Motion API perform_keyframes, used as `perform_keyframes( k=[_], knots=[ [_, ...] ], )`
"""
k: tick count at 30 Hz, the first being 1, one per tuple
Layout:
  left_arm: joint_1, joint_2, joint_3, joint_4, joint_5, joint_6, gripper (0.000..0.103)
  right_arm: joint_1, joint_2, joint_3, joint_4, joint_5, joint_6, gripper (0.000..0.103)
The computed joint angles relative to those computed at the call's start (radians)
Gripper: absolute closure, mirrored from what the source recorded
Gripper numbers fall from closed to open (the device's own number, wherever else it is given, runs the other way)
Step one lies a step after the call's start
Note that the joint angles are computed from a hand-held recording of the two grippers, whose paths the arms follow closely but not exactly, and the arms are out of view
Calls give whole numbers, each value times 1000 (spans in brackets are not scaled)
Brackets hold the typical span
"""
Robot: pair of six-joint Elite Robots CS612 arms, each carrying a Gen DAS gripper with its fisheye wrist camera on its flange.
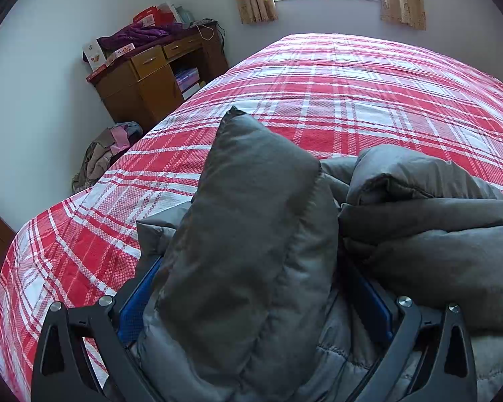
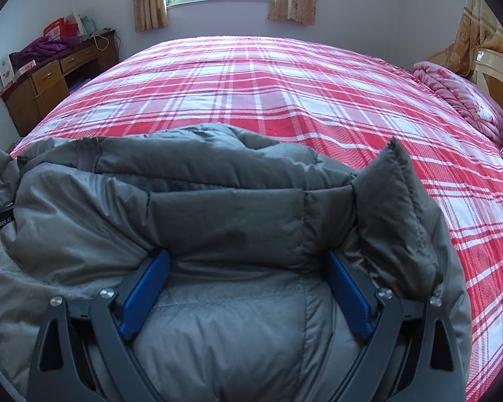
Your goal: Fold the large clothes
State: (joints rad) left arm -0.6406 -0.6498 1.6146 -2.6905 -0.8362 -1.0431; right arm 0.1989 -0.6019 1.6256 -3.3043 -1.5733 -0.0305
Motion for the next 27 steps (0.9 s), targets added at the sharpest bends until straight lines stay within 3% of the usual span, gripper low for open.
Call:
perform_keyframes(
  k=[10,13,16,17,19,22,24,27],
  knots=[
    [0,-2,-6,27,3,1,1,9,3,-8,13,-34,-11,8],
    [1,-27,15,21,-33,11,1,12,0,-13,37,-45,-19,6],
    [-27,-77,100,-97,8,23,1,21,-29,11,43,-73,-24,8],
    [-44,-91,136,-169,42,37,1,23,-44,41,-14,-60,-10,8],
    [-63,-100,161,-215,57,42,1,34,-65,85,-120,-41,11,8],
    [-76,-81,140,-144,66,51,1,65,-76,111,-183,-7,12,8],
    [-77,-62,119,-71,81,29,1,93,-64,98,-153,-9,-25,8],
    [-68,-50,123,-111,66,15,1,114,-31,71,-123,-69,-53,7]
  ],
)
